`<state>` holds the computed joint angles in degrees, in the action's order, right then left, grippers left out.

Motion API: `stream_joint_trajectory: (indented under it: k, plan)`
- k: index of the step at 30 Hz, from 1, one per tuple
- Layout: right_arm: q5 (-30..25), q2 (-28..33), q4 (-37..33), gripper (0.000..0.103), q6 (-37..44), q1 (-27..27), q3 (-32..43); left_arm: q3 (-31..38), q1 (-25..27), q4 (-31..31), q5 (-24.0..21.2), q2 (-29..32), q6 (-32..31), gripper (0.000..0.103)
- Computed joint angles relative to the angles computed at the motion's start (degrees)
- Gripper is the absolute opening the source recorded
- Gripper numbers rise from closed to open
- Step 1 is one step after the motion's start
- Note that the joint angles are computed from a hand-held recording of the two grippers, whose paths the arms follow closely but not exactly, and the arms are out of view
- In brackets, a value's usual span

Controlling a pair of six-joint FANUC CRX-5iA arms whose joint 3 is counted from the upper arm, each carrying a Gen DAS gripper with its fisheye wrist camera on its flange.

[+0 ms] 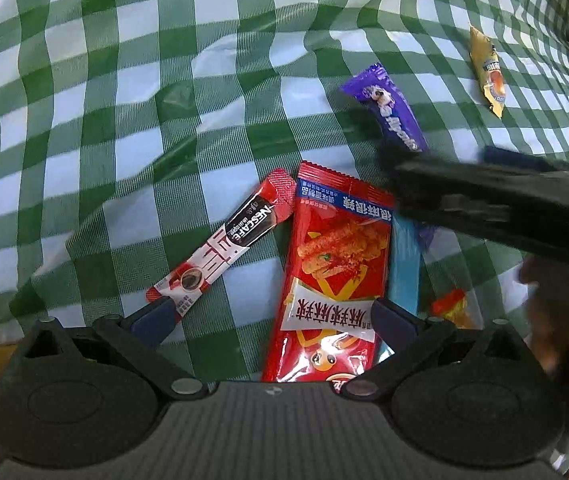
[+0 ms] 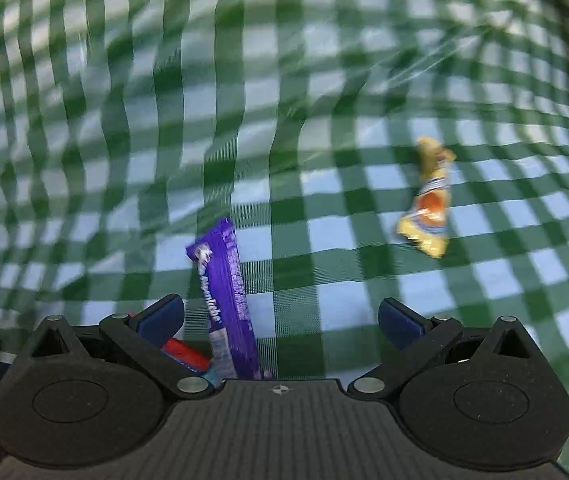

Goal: Organize snacks
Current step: 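Move both tools from the box toward the snacks on the sofa, then grasp the red spicy-strip packet with the left tool while the right tool grasps the purple chocolate bar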

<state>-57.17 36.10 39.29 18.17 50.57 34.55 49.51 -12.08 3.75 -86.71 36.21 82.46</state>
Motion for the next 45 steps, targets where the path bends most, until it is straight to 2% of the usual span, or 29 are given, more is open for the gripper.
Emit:
stream_joint_trajectory:
  k: [1,2,4,8,9,10,11,12,14,15,16,18,22,24,28,32,33,34,35,36,37,39,42,43,44,45]
  plan:
    - [-2.0,2.5,-2.8,0.103,3.1,-0.5,4.1,-0.3,0.2,0.2,0.4,-0.1,-0.6,0.103]
    - [-3.2,4.1,-2.6,0.102,3.7,-0.7,5.8,-0.7,0.3,0.4,0.7,-0.3,-1.2,0.103]
    - [-3.6,5.3,1.9,0.102,4.5,0.0,5.6,-0.5,0.5,0.5,0.4,-0.1,-1.3,0.103]
    - [-0.4,3.1,4.6,0.102,1.8,-0.1,0.2,1.0,0.1,-0.5,-0.8,0.4,-0.6,0.102]
    - [-0.1,2.7,5.3,0.098,1.5,-0.1,-0.8,0.8,-0.3,-0.7,-0.7,0.2,-0.8,0.099]
    - [0.3,2.2,5.7,0.092,1.8,0.0,-1.7,-0.4,-0.6,-0.5,0.6,-0.5,-1.8,0.088]
    - [1.6,1.2,6.9,0.07,1.3,0.1,-3.7,-2.5,-0.3,1.3,2.1,-1.7,-3.6,0.063]
    - [3.1,-0.5,8.2,0.039,0.9,0.3,-6.4,-3.7,0.0,3.0,3.0,-2.6,-4.7,0.051]
    - [3.0,-1.5,8.6,0.017,2.8,0.9,-7.6,-3.3,0.2,3.7,2.1,-2.7,-4.1,0.045]
    - [2.0,-1.9,8.1,0.016,3.3,1.3,-7.7,-3.5,0.4,4.1,1.9,-2.9,-3.6,0.04]
    - [1.6,-2.3,7.9,0.016,3.2,1.2,-8.1,-4.2,0.5,4.0,2.2,-3.5,-3.3,0.01]
    - [0.4,-3.7,7.8,0.016,1.8,1.8,-10.0,-5.8,1.5,5.8,2.1,-4.7,-3.8,0.009]
    - [-1.7,-8.2,9.5,0.016,-6.0,3.7,-16.0,-11.3,2.2,7.2,4.2,-9.6,-4.6,0.008]
    - [-2.7,-10.1,9.9,0.016,-8.6,5.1,-18.4,-12.4,2.5,7.4,3.5,-10.6,-4.2,0.008]
    - [-5.4,-12.4,9.6,0.016,-11.9,7.6,-21.0,-15.6,2.5,4.8,3.9,-13.5,-3.3,0.008]
    - [-7.2,-14.8,8.5,0.016,-17.1,9.6,-23.5,-16.6,2.4,2.3,0.9,-14.8,-3.0,0.011]
    - [-7.6,-15.7,8.2,0.016,-18.1,10.2,-24.5,-17.0,2.0,1.1,1.1,-15.1,-3.4,0.019]
    - [-8.1,-16.0,7.8,0.016,-18.6,10.5,-25.0,-17.6,1.7,0.5,1.5,-15.3,-4.2,0.047]
    - [-8.6,-16.0,7.2,0.016,-18.5,10.7,-25.1,-18.0,1.6,0.1,1.9,-15.5,-4.7,0.081]
    - [-9.2,-15.7,6.5,0.016,-18.4,10.8,-25.0,-18.5,1.5,0.0,2.8,-15.7,-4.7,0.094]
    - [-9.8,-15.5,5.8,0.016,-18.6,11.1,-25.0,-19.5,1.3,-0.5,4.5,-16.3,-4.1,0.1]
    - [-9.4,-15.6,5.7,0.016,-20.2,11.0,-26.1,-19.5,0.8,-0.8,5.8,-16.2,-3.7,0.1]
    - [-8.1,-16.0,6.6,0.016,-22.1,10.8,-27.9,-16.8,0.1,-0.8,3.7,-13.4,-2.6,0.1]
    - [-7.8,-15.7,6.9,0.016,-22.0,10.6,-27.9,-15.8,-0.5,-1.9,2.9,-12.5,-2.1,0.098]
    - [-7.5,-15.5,7.2,0.017,-22.1,10.5,-28.0,-14.4,-1.1,-3.6,1.2,-11.2,-1.2,0.09]
    - [-7.4,-15.3,7.4,0.017,-22.1,10.4,-28.0,-13.8,-1.3,-4.3,0.5,-10.5,-0.8,0.09]
